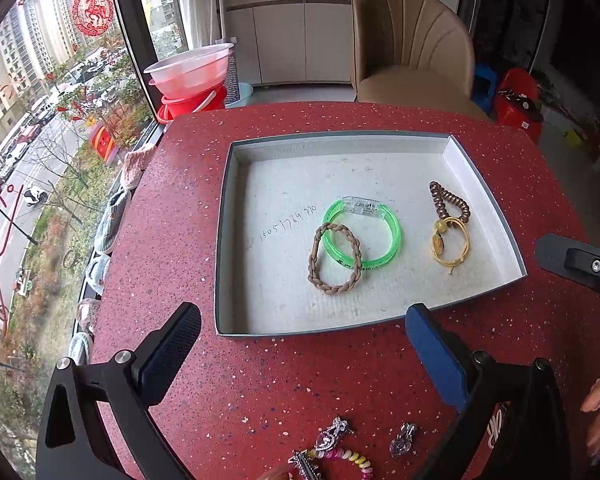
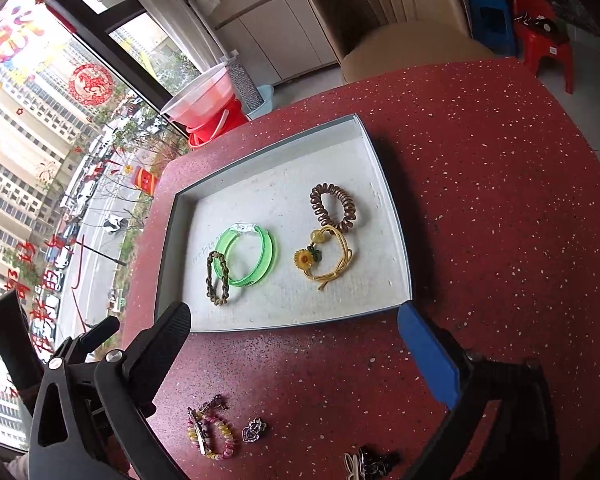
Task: Organize jewelry
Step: 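Grasp the black claw clip with the right tool while the left grasps the silver bar clip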
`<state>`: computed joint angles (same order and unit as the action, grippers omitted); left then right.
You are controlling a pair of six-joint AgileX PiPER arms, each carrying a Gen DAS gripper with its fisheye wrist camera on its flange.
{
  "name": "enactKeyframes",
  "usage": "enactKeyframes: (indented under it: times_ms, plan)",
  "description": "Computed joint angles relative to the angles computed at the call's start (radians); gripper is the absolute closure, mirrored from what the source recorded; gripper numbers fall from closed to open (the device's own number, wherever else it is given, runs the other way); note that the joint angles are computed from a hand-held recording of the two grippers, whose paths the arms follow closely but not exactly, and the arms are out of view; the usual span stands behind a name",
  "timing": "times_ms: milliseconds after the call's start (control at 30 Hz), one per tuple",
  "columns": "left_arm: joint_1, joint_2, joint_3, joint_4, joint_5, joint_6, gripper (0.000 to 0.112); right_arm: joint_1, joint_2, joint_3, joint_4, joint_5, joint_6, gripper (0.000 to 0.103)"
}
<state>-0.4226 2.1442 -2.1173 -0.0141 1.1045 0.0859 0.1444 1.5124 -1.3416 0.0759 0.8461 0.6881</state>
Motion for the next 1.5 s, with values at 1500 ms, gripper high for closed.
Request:
enactKeyframes:
  times_ms: [1500]
  plan:
    - [0.122,-0.318,0.654,-0.091,-0.053,0.05,0.009,0.319,-0.224,0.398,-0.107,0.167,0.438,0.0]
